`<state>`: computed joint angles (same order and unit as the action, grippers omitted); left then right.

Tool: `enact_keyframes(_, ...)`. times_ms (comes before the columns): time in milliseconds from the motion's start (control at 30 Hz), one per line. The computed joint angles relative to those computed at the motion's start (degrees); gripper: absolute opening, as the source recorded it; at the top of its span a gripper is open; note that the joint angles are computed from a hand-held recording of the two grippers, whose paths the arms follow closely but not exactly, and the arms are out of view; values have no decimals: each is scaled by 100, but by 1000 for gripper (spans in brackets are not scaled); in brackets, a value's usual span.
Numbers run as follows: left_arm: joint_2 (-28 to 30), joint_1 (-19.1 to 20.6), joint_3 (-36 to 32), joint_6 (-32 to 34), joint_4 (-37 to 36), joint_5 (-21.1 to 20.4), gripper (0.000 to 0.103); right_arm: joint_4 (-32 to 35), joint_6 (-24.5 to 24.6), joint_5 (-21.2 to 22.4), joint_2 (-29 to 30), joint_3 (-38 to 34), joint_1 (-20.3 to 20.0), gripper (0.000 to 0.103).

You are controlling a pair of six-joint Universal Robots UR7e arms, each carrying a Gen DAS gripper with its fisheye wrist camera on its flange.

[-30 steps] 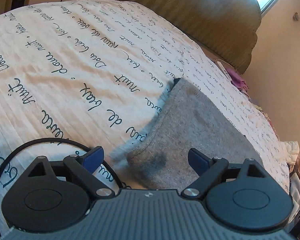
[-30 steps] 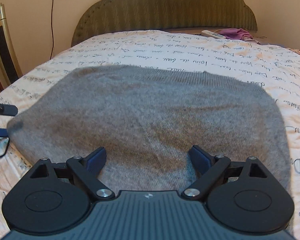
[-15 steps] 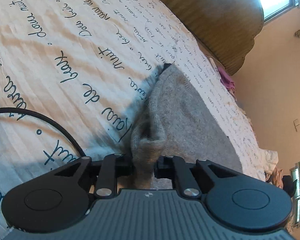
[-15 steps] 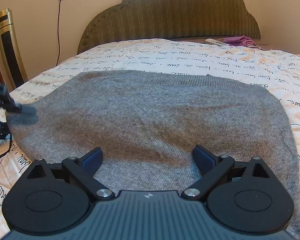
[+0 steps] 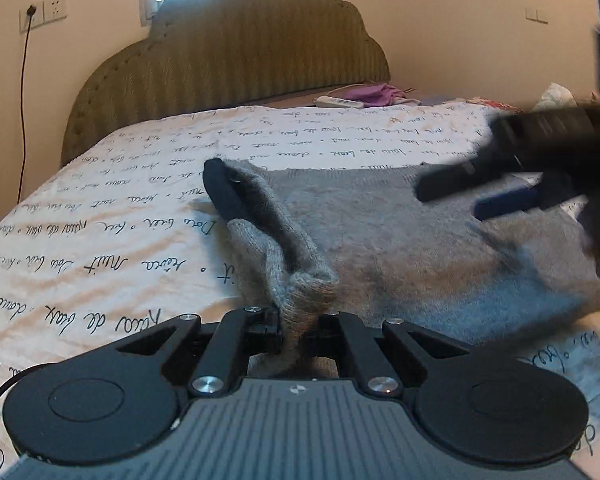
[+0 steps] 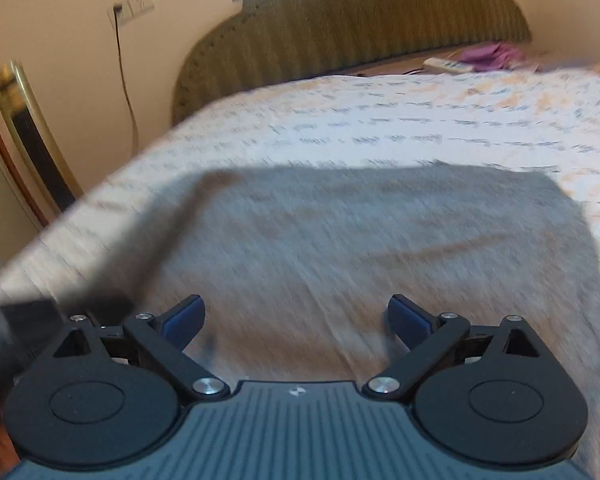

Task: Fold small clothes
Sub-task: 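Grasp the edge of the folded sweater with the left tool and lift it, then hold the lifted fold with the left tool while the right tool grasps the sweater beside it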

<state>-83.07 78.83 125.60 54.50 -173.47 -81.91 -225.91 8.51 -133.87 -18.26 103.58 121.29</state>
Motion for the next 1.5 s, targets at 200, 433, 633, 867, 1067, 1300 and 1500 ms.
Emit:
enact_keyframes(200,-5,56,-59,-62,124,-103,4,1822,988,1872,-565,-642,-735,99)
enact_keyframes(433,138,168,-190,-70,203,-226,4,4059,863,1833,-47,-2415,-827,98)
enact_keyframes(633,244,240,-352,-107,383,-313,4,5138,-9,883,609,-3664,-567,66)
enact_keyframes(867,304,229,-457,-113,483,-238,4,5131,-331,519,674,-3740,-636,16)
enact_keyframes(1067,292,138,-393,-53,399,-64,4,4574,-71,949,372,-3180,-737,12)
enact_keyframes(1300,253,-8,-231,-51,200,205,4,3948,-102,1133,134,-2642,-748,11)
enact_keyframes(1500,162,-190,-26,-81,89,329,4,3475,-79,1257,-115,-2129,-805,11)
